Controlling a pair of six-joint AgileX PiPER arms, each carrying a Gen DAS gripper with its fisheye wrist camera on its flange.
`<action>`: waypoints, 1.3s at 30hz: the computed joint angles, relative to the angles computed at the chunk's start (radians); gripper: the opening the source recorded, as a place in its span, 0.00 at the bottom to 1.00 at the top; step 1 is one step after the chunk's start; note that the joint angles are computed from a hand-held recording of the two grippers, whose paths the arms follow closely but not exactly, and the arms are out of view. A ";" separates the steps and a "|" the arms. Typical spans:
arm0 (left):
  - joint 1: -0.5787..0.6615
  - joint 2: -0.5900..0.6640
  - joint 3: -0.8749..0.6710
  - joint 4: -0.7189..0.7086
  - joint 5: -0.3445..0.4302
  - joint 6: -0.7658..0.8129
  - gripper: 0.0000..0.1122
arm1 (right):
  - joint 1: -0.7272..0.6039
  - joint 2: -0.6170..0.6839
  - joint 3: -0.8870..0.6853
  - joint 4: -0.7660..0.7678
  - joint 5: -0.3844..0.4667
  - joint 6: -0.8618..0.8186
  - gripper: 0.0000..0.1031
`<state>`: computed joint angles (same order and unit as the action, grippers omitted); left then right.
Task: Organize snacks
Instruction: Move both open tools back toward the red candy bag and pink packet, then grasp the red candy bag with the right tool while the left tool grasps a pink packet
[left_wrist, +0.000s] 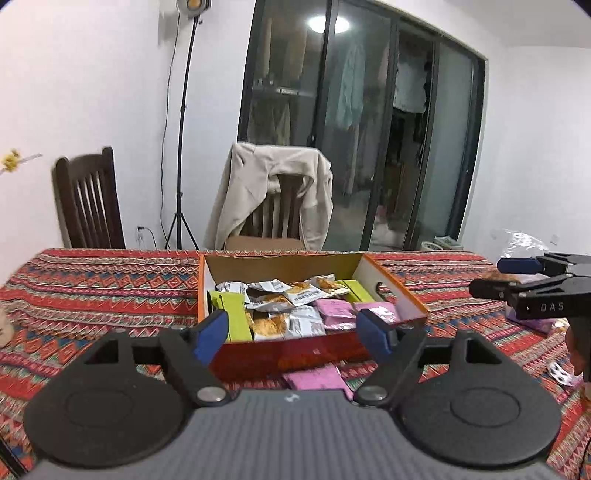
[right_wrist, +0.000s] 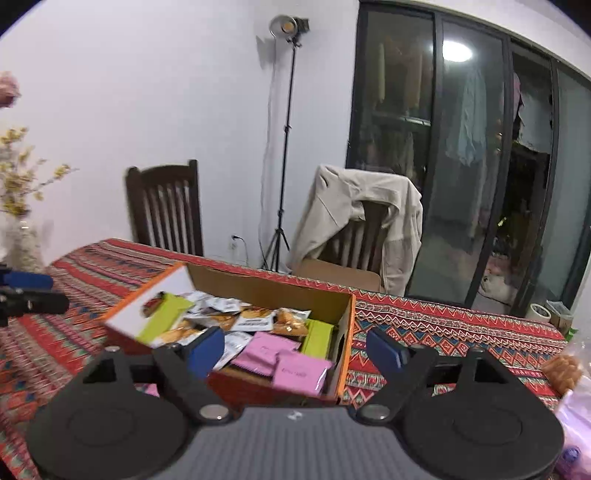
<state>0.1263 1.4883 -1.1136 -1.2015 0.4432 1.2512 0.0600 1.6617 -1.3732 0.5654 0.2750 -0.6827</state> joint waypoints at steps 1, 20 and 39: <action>0.008 -0.046 0.050 -0.022 0.007 0.028 0.71 | -0.004 -0.049 0.059 0.066 -0.005 -0.070 0.82; 0.195 -0.611 0.731 0.105 0.115 -0.097 0.75 | -0.079 -0.681 0.947 0.657 0.094 -0.623 0.90; 0.178 -0.509 0.743 0.016 0.057 0.001 0.75 | -0.008 -0.475 0.986 1.056 0.218 -0.868 0.90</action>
